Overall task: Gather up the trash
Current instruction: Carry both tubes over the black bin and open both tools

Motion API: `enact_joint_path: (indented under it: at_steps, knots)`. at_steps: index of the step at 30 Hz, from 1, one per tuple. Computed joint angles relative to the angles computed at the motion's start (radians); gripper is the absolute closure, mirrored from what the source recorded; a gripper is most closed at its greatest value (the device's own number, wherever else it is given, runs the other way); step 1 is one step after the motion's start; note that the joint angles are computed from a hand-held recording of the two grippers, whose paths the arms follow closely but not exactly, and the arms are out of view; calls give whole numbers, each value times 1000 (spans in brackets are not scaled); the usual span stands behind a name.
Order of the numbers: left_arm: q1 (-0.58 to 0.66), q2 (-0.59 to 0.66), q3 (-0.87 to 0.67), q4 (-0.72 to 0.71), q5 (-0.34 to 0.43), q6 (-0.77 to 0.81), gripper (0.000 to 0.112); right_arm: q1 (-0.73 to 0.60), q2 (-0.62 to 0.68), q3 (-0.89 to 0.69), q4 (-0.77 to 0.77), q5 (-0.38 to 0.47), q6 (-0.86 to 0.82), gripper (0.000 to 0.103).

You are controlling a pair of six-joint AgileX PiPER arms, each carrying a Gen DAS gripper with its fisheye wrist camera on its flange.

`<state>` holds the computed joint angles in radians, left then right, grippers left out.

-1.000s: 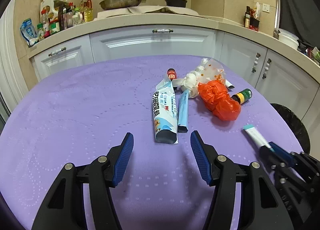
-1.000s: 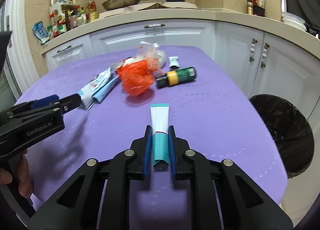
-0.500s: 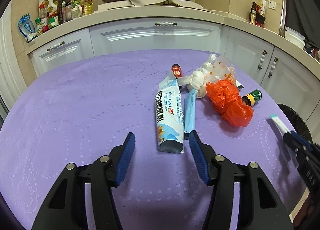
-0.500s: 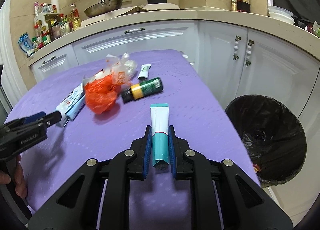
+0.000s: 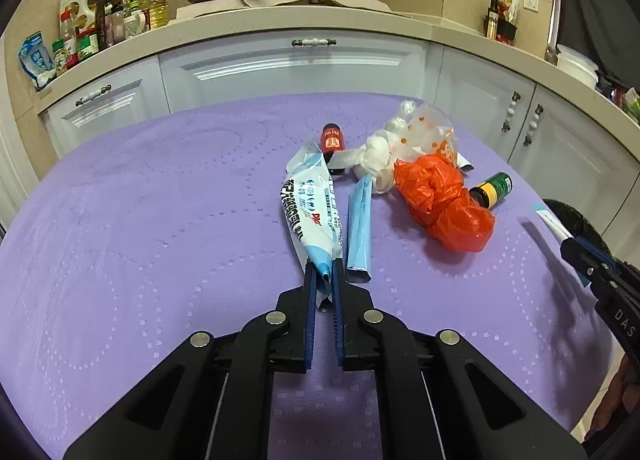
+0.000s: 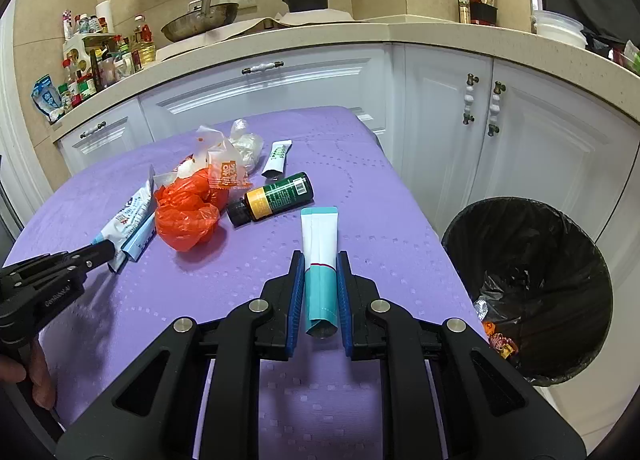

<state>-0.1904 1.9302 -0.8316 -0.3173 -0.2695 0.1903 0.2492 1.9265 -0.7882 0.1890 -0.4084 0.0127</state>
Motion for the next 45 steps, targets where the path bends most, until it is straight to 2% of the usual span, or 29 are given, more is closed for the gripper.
enact_joint_path:
  at_steps: [13, 23, 35, 41, 45]
  knots:
    - [-8, -107, 116, 31, -57, -35, 106, 0, -31, 47, 35, -46, -24, 87]
    - [-117, -175, 156, -17, -77, -13, 106, -51, -120, 148, 58, -105, -47, 87]
    - [-311, -116, 16, -12, -48, -5, 106, -254, -231, 265, 7, -154, -33, 87]
    - [-397, -59, -76, -74, -26, 73, 106, -384, -239, 278, -80, -167, 18, 87]
    - [-450, -13, -147, -164, -7, 174, 106, -443, -228, 283, -132, -184, 51, 87]
